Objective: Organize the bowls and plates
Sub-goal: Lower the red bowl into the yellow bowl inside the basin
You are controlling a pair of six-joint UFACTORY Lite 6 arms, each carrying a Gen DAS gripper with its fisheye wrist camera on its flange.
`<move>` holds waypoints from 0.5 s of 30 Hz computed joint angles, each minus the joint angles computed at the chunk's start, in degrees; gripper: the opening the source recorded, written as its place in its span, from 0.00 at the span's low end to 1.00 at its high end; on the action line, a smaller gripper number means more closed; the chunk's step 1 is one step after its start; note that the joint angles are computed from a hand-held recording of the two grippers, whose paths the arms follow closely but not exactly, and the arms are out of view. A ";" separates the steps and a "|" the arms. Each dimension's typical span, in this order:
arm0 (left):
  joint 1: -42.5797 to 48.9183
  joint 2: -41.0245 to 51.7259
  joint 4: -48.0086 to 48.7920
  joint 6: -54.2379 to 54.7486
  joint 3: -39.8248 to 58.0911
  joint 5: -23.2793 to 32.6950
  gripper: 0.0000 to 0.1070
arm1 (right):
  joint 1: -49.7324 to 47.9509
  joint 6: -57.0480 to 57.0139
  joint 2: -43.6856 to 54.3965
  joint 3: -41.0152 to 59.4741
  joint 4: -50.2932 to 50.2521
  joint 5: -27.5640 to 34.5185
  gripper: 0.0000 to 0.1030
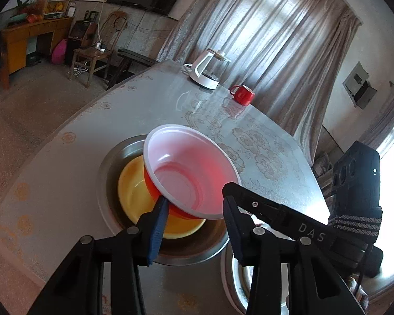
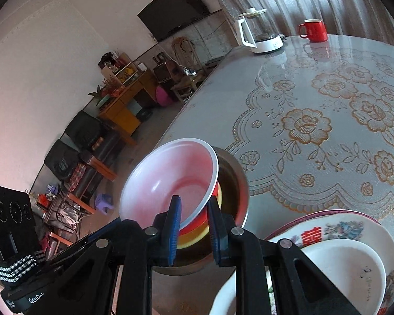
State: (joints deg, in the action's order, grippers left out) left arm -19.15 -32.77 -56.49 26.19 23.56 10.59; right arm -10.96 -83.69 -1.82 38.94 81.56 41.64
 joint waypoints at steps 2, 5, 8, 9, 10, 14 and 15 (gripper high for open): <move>1.65 0.03 -3.23 3.72 -0.21 0.96 0.40 | 2.30 -0.12 1.67 0.77 0.70 -1.61 0.18; 3.00 0.46 -5.66 6.99 -0.77 0.96 0.40 | 3.83 -0.35 2.86 1.09 1.25 -2.72 0.18; 5.14 1.23 -11.48 13.45 -1.64 1.86 0.40 | 4.74 -0.27 3.45 0.95 1.36 -4.09 0.18; 5.78 1.56 -12.72 14.87 -1.73 2.16 0.40 | 5.02 -0.01 3.75 1.00 1.12 -4.54 0.19; 6.00 1.97 -13.49 15.73 -1.82 1.99 0.40 | 5.21 0.04 3.93 0.94 1.04 -4.74 0.19; 6.80 4.35 -15.77 18.95 -1.34 0.94 0.40 | 6.97 -0.27 4.93 1.05 1.08 -7.60 0.20; 6.47 4.63 -14.49 17.65 -1.27 0.11 0.40 | 7.49 -0.54 5.31 1.02 1.36 -8.66 0.20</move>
